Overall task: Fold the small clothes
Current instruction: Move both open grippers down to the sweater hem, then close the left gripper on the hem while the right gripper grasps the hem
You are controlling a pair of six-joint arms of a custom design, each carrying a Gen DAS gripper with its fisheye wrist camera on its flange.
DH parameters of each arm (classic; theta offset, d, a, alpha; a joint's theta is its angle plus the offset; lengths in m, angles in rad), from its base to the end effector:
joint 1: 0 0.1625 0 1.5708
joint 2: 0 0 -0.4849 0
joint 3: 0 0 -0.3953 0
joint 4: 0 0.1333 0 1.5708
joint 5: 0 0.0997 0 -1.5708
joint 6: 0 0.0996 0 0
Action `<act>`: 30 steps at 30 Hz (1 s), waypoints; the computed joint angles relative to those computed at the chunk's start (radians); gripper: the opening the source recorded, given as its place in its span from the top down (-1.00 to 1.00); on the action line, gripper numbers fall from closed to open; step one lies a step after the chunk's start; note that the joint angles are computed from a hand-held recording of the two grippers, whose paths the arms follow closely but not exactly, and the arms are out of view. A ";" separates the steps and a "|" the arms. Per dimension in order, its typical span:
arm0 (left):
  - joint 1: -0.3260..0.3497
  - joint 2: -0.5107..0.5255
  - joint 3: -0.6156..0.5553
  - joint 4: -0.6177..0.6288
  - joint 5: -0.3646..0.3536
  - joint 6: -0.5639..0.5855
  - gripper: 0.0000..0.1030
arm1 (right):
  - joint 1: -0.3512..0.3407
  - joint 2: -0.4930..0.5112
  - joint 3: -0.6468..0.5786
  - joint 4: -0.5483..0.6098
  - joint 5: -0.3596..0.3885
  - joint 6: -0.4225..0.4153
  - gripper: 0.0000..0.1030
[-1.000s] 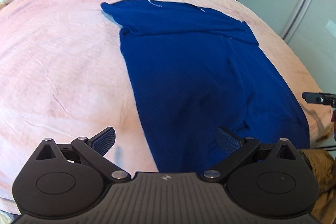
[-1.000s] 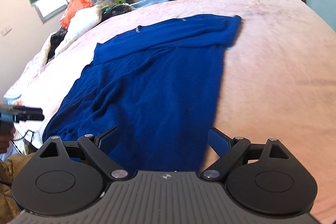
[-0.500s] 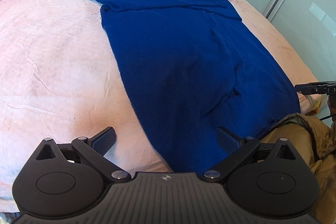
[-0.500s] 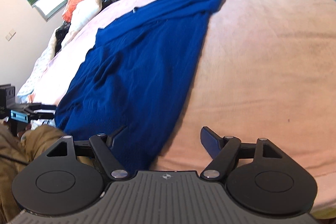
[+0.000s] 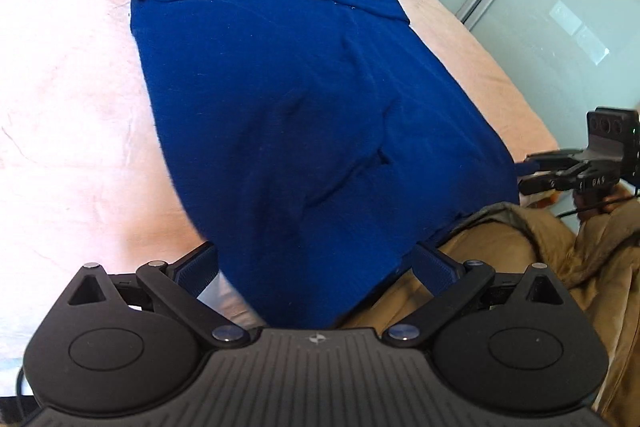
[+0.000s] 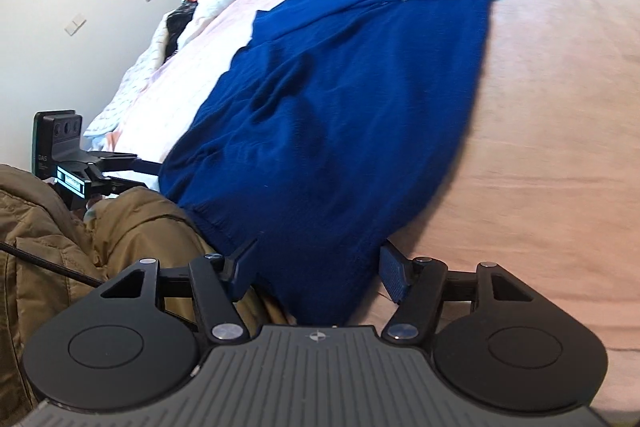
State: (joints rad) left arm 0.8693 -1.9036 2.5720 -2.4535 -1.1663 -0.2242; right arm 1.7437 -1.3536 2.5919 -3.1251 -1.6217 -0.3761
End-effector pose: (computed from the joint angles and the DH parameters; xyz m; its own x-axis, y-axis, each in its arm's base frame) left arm -0.0417 -0.3166 0.3075 -0.8775 0.3502 -0.3276 0.4467 0.8454 -0.2928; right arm 0.1881 -0.3318 0.1988 -0.8575 -0.4892 0.1591 -0.5144 0.8135 -0.2713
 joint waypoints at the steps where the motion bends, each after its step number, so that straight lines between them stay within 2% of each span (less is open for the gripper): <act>1: 0.000 0.007 0.000 -0.008 -0.002 -0.008 -0.98 | -0.002 0.007 -0.001 0.001 0.011 0.000 -0.17; 4: 0.013 0.030 -0.003 -0.040 -0.031 -0.015 -0.98 | -0.003 0.032 -0.008 -0.008 0.037 -0.006 -0.15; 8: 0.016 0.059 0.001 -0.080 -0.044 -0.019 -0.98 | -0.004 0.055 -0.020 0.001 0.060 -0.009 0.03; 15: 0.011 0.104 0.011 -0.155 -0.051 -0.041 -0.81 | 0.011 0.107 -0.046 -0.002 0.089 -0.015 0.05; 17: 0.015 0.122 0.008 -0.169 -0.060 -0.035 -0.58 | 0.013 0.121 -0.053 -0.003 0.098 -0.018 0.09; 19: 0.012 0.137 0.003 -0.174 -0.056 -0.039 -0.44 | 0.016 0.136 -0.059 -0.007 0.101 -0.020 0.15; 20: 0.016 0.146 -0.002 -0.173 -0.061 -0.037 -0.27 | 0.017 0.141 -0.060 -0.009 0.102 -0.018 0.19; 23: 0.015 0.155 -0.008 -0.168 -0.056 -0.038 -0.12 | 0.033 0.151 -0.065 -0.016 0.075 -0.018 0.40; 24: 0.010 0.156 -0.008 -0.164 -0.049 -0.038 -0.07 | 0.038 0.151 -0.064 -0.019 0.067 -0.018 0.41; 26: -0.006 0.154 -0.006 -0.149 -0.016 -0.046 0.25 | 0.048 0.150 -0.059 -0.028 0.043 -0.022 0.55; 28: -0.012 0.153 -0.006 -0.138 0.011 -0.063 0.54 | 0.057 0.151 -0.057 -0.038 0.026 -0.013 0.61; 30: -0.003 0.148 -0.007 -0.139 0.006 -0.074 0.63 | 0.060 0.154 -0.055 -0.048 0.019 -0.009 0.64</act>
